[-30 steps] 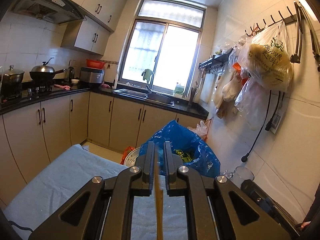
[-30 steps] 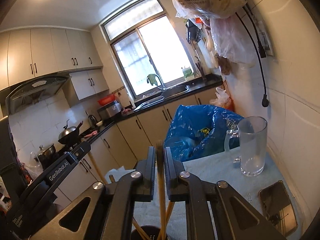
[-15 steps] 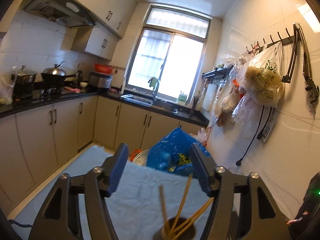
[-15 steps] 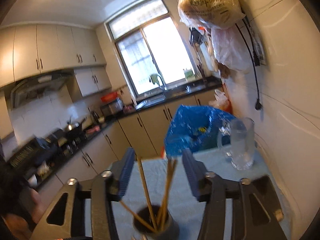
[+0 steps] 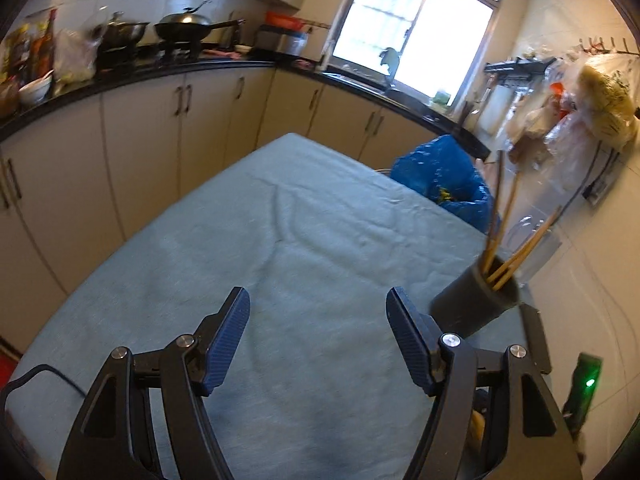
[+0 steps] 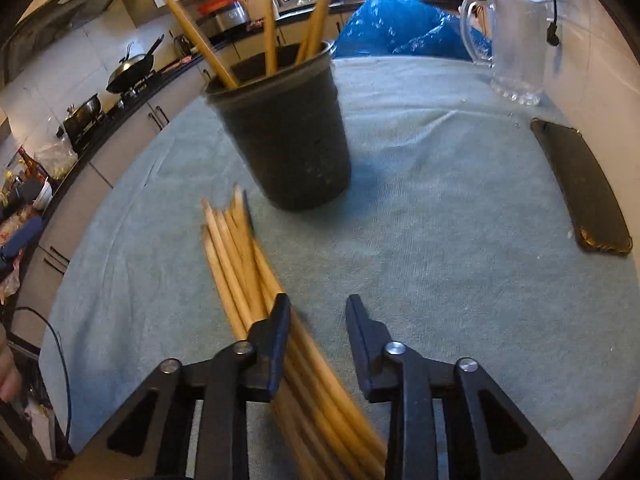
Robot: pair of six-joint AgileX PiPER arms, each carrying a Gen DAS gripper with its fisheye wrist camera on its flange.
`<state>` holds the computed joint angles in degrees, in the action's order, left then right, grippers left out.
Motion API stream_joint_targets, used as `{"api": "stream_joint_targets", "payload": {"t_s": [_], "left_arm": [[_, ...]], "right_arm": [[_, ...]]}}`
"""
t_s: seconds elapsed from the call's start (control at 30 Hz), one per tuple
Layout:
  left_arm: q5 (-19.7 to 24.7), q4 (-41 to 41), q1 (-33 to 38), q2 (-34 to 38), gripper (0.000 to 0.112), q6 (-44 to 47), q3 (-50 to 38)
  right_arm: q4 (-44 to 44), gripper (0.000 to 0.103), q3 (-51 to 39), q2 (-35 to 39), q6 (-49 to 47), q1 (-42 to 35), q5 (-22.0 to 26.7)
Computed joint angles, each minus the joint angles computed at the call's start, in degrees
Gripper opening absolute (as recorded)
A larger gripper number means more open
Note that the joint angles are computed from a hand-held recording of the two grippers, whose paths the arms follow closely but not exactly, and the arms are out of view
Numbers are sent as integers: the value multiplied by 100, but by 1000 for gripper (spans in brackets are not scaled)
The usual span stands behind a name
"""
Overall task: Organize utensils
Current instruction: 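Lower the left tool onto a third chopstick and close its fingers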
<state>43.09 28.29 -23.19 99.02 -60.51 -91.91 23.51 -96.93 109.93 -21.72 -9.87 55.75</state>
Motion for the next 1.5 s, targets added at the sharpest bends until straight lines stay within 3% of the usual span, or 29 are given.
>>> {"api": "stream_joint_targets", "payload": {"t_s": [0.2, 0.3, 0.37, 0.43, 0.67, 0.83, 0.97, 1.0, 1.07, 1.13, 1.33, 1.5], "left_arm": [[-98, 203, 138, -412, 70, -249, 779], [-101, 134, 203, -512, 70, -204, 921], [-128, 13, 259, -525, 70, -89, 973], [-157, -124, 261, -510, 70, 39, 1009], [-32, -717, 111, -51, 70, 909, 637], [591, -310, -192, 596, 70, 1163, -65], [1055, -429, -257, 1124, 69, 1669, -709], [1148, -488, -257, 1228, 65, 1793, -836], [1197, -723, -202, 1379, 31, 2053, -969], [1294, -566, -242, 1440, 19, 2015, -1026], [1070, -1067, 6, 1236, 18, 2305, -816], [1199, -1560, 204, 1283, 18, 2644, -1011]], "right_arm": [[504, 16, 467, -230, -498, 565, 148], [-267, 16, 744, -423, -91, 817, -525], [-1162, 16, 612, -421, 647, 877, -672], [-1466, 16, 497, -366, 982, 787, -575], [-644, 20, 506, -494, 396, 301, -333], [-111, 29, 348, -430, -140, 338, -83], [-285, 29, -124, -11, 173, 916, -115], [-349, 29, -164, 63, 303, 1067, -177], [-431, 29, -420, 286, 377, 1165, -109], [-630, 29, -769, 549, 482, 1305, -6], [-1219, 29, -1734, 1206, 810, 1548, 365], [-1743, 29, -2383, 1568, 947, 1709, 655]]}}
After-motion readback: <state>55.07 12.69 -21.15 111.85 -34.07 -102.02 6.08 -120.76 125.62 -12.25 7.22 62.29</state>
